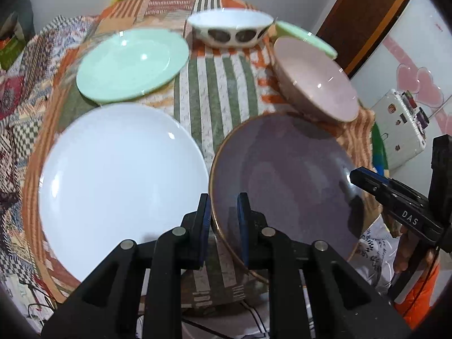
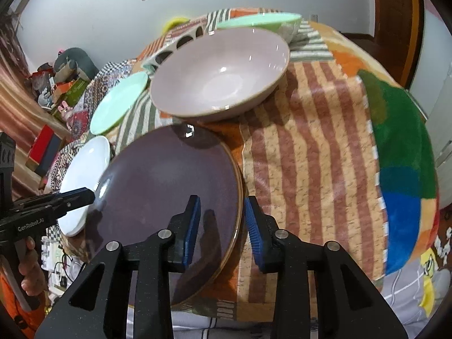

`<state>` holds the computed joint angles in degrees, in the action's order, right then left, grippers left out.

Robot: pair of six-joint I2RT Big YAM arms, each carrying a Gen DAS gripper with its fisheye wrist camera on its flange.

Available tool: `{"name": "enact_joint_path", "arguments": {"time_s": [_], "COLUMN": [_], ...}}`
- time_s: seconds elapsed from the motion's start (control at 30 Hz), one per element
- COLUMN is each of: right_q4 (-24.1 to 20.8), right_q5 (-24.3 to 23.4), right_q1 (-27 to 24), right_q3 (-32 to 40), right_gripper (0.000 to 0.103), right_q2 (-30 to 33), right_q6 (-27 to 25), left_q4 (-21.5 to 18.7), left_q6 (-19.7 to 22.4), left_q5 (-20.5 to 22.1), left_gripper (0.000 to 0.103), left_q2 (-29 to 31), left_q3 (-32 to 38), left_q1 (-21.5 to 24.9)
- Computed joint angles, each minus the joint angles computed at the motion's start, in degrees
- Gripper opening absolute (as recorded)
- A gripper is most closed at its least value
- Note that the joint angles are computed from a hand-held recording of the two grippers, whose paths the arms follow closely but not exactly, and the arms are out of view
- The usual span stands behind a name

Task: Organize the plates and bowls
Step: 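Lower the purple plate beside the white plate and open both tools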

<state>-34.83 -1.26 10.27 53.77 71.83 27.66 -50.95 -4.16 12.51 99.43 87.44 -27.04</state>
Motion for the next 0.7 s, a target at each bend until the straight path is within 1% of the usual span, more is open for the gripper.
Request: {"name": "enact_joint_path", "arguments": {"time_s": [0.13,0.17,0.2,0.23,0.27,0.3,0.33,0.43,0.47,0.5,0.57,0.63,0.7], "right_q4": [0.17,0.17,0.2,0.33,0.52,0.8,1.25,1.66,1.88,2.1,2.74,3.25,3.61], "right_q5": [0.57,0.73,1.12,1.45,1.99,2.59,3.27,4.25,4.56,4.81,5.44,6.38,7.42], "right_q1": [0.22,0.31,0.58,0.79,1.18,1.69,2.18,3.2,3.53,3.85,4.55,5.45,6.42], "right_q3": [-0.25,-0.23,-0.14,-0.11,0.02,0.24,0.31,1.25,1.58,1.92,2.7,3.58,4.58], "right_gripper": [0.031,0.031,0.032,0.034,0.037,0.041,0.044,0.044,0.045,0.047,0.052,0.062,0.065], "right_q2": [-2.31,-2.79,-3.32,-3.6,-3.97,-3.99,-4.34,-4.71,-4.6,-4.46,-4.08,-3.48,-2.62], "right_q6": [-0.57,-0.94,-1.34,-1.53,-1.71,-1.67,-1.79,-2.74,-3.04,-3.38,-4.14,-4.85,-5.55], "left_q4": [2.86,3.34,4.03,4.87,5.46,6.48,7.05,8.18,8.54,8.94,9.79,10.45,11.05], "left_q6": [0.14,0.16,0.15,0.08,0.04,-0.09,-0.06,-0.37,-0.74,-1.24,-2.14,-2.81,-3.5], "left_q5": [-0.1,-0.08,-0.23,-0.65,-1.12,-1.55,-1.66,-1.84,-1.93,-2.21,-2.9,-3.91,-4.94], "left_gripper": [0.023,0.026,0.033,0.037,0.045,0.049,0.05,0.051,0.054,0.058,0.062,0.066,0.07], "left_q2": [-3.81,-4.5,-5.38,-6.33,-7.12,-8.08,-8.69,-10.46,-11.05,-11.46,-12.36,-13.19,-13.81], "left_q3": [-2.07,-2.39,-2.92,-3.55,-4.06,-4.74,-5.17,-6.41,-6.9,-7.35,-8.33,-9.36,-10.43], "left_q1": [0.2,0.3,0.41,0.49,0.52,0.66,0.79,1.63,2.1,2.46,3.45,4.72,5.89]}}
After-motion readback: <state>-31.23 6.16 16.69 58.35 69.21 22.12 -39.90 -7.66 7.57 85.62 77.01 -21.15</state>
